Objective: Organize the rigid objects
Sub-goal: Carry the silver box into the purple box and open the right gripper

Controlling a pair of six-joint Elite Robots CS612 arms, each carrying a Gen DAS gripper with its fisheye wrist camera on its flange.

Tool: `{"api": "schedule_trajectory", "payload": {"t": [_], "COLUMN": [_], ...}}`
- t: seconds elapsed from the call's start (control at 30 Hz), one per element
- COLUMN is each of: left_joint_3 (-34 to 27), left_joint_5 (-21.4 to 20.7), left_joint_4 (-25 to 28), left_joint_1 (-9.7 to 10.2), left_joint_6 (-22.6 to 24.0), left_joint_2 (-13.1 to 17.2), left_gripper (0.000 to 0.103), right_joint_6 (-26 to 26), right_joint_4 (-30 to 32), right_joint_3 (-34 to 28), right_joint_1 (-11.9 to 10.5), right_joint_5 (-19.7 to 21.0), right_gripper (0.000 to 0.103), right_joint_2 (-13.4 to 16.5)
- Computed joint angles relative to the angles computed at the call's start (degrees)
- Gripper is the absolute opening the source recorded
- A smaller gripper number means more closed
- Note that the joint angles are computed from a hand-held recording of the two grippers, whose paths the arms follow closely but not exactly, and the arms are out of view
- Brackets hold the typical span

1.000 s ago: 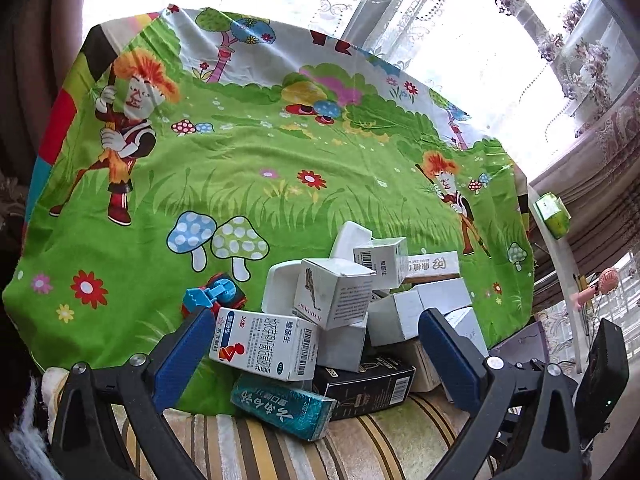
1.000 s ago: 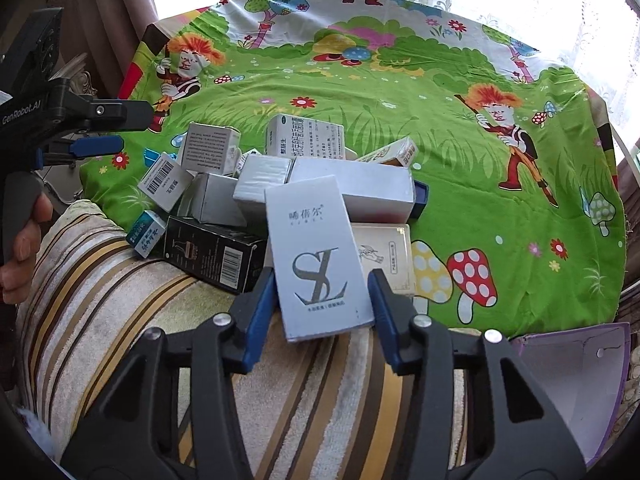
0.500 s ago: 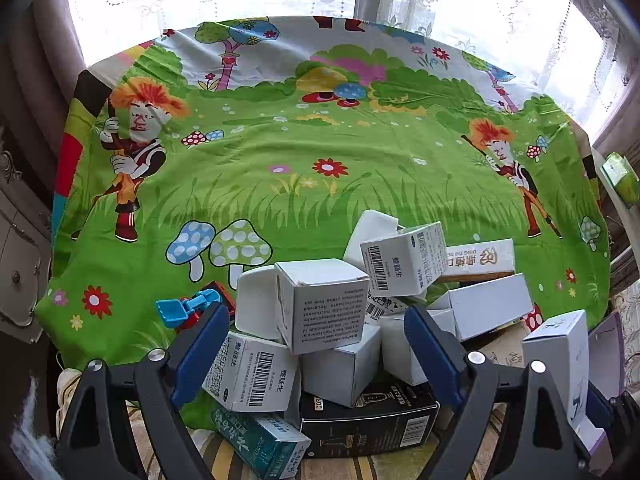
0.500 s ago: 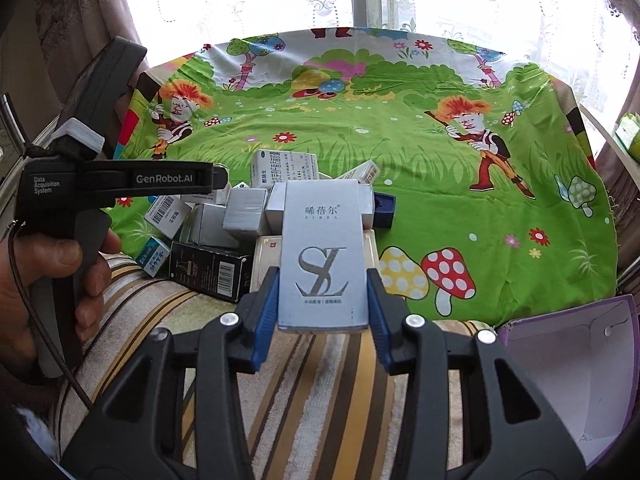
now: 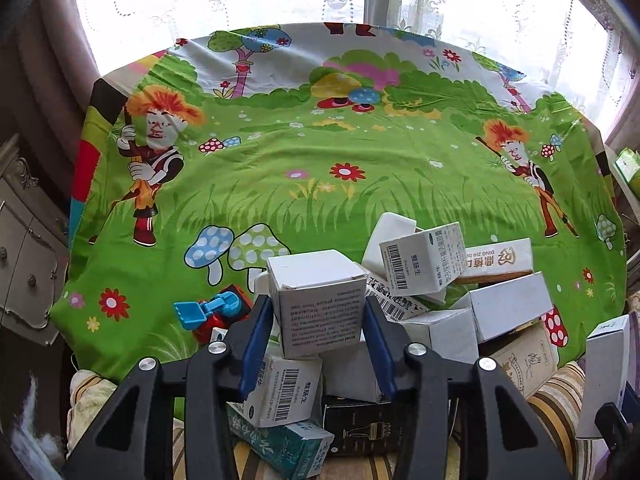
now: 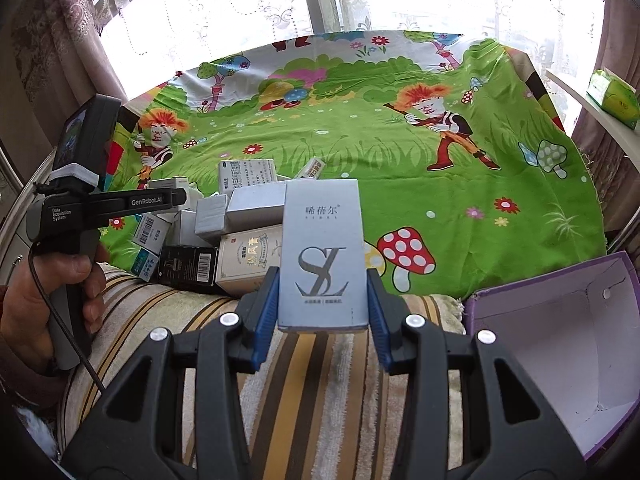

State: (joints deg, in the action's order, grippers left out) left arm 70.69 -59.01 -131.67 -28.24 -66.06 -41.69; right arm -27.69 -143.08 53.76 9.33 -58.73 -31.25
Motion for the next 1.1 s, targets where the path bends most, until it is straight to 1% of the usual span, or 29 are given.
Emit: {"api": "schedule_trajectory", "payload": {"t": [0.1, 0.27, 0.33, 0.4, 0.47, 0.53, 0.67, 0.8, 0.9, 0.97, 1.07, 1.1], "left_joint_3": [1.7, 4.0, 4.5, 4.3, 3.6, 2.5, -0.8, -4.2, -6.3, -7.5, -9.2, -9.6], "left_joint_5": [2.7, 5.9, 6.1, 5.0, 2.5, -0.8, -8.6, -15.2, -20.5, -22.7, -25.0, -25.8], "left_joint_4": [-2.8, -11.5, -16.2, -20.6, -24.8, -27.7, -31.5, -33.1, -34.1, -34.3, -33.6, -33.5], "left_joint_1": [-0.78, -2.60, -3.31, -3.93, -4.34, -4.63, -4.96, -5.35, -5.40, -5.59, -5.90, -5.92], "left_joint_6": [-0.3, 2.1, 4.2, 6.7, 9.5, 12.1, 16.3, 20.3, 22.0, 23.3, 25.7, 26.4], "left_joint_2": [-1.1, -2.3, -2.3, -1.9, -1.2, -0.2, 2.2, 4.5, 6.0, 6.8, 7.7, 7.9], "left_gripper": [0.047, 0.047, 0.047, 0.047, 0.047, 0.047, 0.047, 0.047, 0.047, 0.047, 0.047, 0.049], "right_joint_6": [1.3, 3.9, 5.0, 6.2, 7.1, 8.2, 10.1, 12.1, 13.3, 14.2, 15.2, 15.6], "right_joint_4": [-0.6, -1.5, -2.0, -2.5, -3.0, -3.1, -3.1, -2.8, -3.0, -3.4, -4.4, -4.9], "right_joint_3": [0.6, 1.0, 1.3, 1.5, 1.7, 1.7, 1.8, 1.7, 1.6, 1.5, 1.5, 1.6], "right_joint_1": [-0.6, -1.8, -2.3, -2.9, -3.3, -3.9, -4.8, -5.8, -6.4, -6.6, -6.9, -6.9], "right_joint_5": [-0.2, -1.1, -1.7, -2.4, -3.6, -4.7, -7.0, -8.1, -8.7, -9.6, -10.2, -10.5], "right_gripper": [0.045, 0.045, 0.045, 0.045, 0.045, 0.045, 0.045, 0.045, 0.045, 0.045, 0.046, 0.046], "right_joint_2": [-0.3, -0.4, -0.5, -0.6, -0.6, -0.5, -0.4, -0.2, -0.2, -0.1, -0.2, -0.3]}}
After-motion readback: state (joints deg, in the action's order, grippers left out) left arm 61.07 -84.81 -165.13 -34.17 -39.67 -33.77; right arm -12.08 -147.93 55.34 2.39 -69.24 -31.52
